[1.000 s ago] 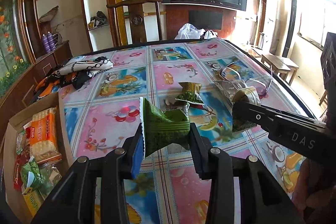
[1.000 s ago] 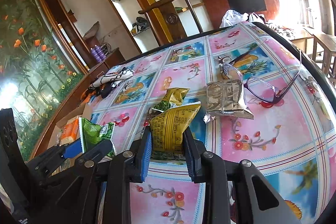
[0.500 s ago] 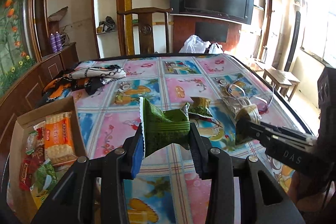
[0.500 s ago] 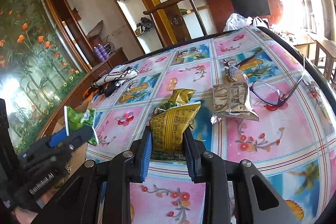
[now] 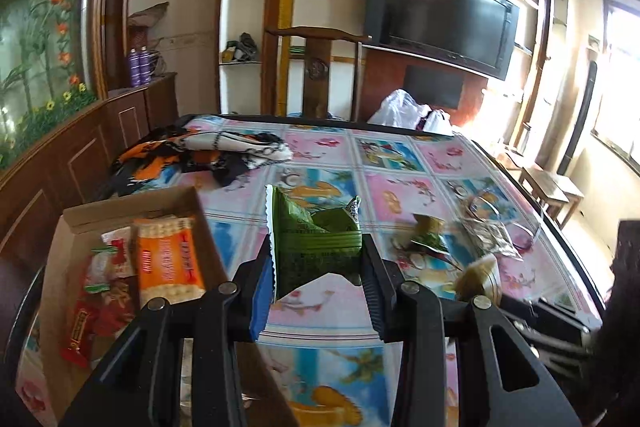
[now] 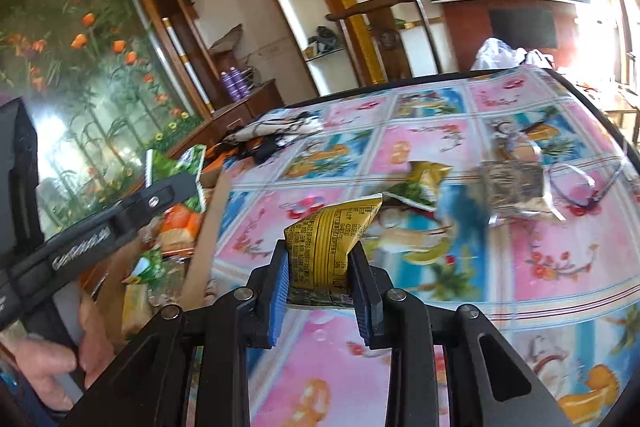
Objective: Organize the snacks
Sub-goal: 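Carry the green packet and yellow chip bag over the box with both tools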
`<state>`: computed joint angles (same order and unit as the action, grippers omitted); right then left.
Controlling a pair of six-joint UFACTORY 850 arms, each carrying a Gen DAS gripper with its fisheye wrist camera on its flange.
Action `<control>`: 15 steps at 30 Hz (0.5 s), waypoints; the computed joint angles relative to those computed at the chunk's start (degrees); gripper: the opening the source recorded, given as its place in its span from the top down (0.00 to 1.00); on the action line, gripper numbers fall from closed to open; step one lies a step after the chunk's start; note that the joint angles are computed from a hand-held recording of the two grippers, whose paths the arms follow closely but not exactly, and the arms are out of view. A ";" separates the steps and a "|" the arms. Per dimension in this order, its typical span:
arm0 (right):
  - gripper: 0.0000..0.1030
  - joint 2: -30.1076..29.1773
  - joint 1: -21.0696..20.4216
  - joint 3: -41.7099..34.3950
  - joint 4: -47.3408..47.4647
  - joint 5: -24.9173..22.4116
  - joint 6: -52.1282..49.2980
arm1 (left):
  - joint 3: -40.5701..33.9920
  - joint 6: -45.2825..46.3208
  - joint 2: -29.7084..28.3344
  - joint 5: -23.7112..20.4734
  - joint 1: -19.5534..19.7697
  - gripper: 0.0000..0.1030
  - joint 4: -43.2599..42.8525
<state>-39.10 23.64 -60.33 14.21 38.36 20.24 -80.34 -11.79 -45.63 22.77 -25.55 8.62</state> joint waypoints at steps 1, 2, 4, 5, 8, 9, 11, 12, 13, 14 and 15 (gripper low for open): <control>0.70 -0.16 0.36 -0.33 -0.24 0.12 -0.11 | 0.04 0.18 0.06 0.07 0.27 0.63 -0.41; 0.70 -0.25 0.61 -0.56 -0.40 0.13 -0.15 | -0.02 0.91 0.06 0.13 0.65 0.63 -1.53; 0.70 -0.52 1.18 -1.13 -1.24 0.16 0.30 | -0.24 1.00 -0.06 0.00 1.19 0.63 -2.30; 0.70 -0.70 1.42 -1.46 -1.58 0.05 0.65 | -0.40 0.59 -0.12 -0.23 1.61 0.63 -2.36; 0.70 -1.20 1.76 -2.36 -5.38 -0.14 4.19 | -0.76 1.59 -0.25 -0.39 2.66 0.63 -4.34; 0.70 -1.42 2.08 -2.84 -6.14 -0.21 4.92 | -1.03 1.73 -0.39 -0.54 3.03 0.63 -4.85; 0.70 -1.89 2.66 -3.86 -8.01 -0.38 6.38 | -1.57 1.40 -0.64 -1.25 4.05 0.63 -5.67; 0.70 -2.17 3.09 -4.47 -8.71 -0.41 6.81 | -1.91 1.20 -0.80 -1.60 4.43 0.63 -5.90; 0.70 -2.46 3.52 -5.18 -9.21 -0.66 7.00 | -2.10 1.32 -0.88 -1.89 4.84 0.63 -6.47; 0.70 -2.87 3.85 -5.99 -10.15 -1.02 7.53 | -2.49 1.70 -1.07 -2.41 5.38 0.63 -7.30; 0.70 -3.52 4.26 -7.16 -11.76 -1.53 8.74 | -2.91 2.15 -1.27 -2.94 5.81 0.63 -8.06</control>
<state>-42.62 27.90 -67.49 2.45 36.84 28.99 -83.24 -9.64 -46.89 19.83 -19.74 0.56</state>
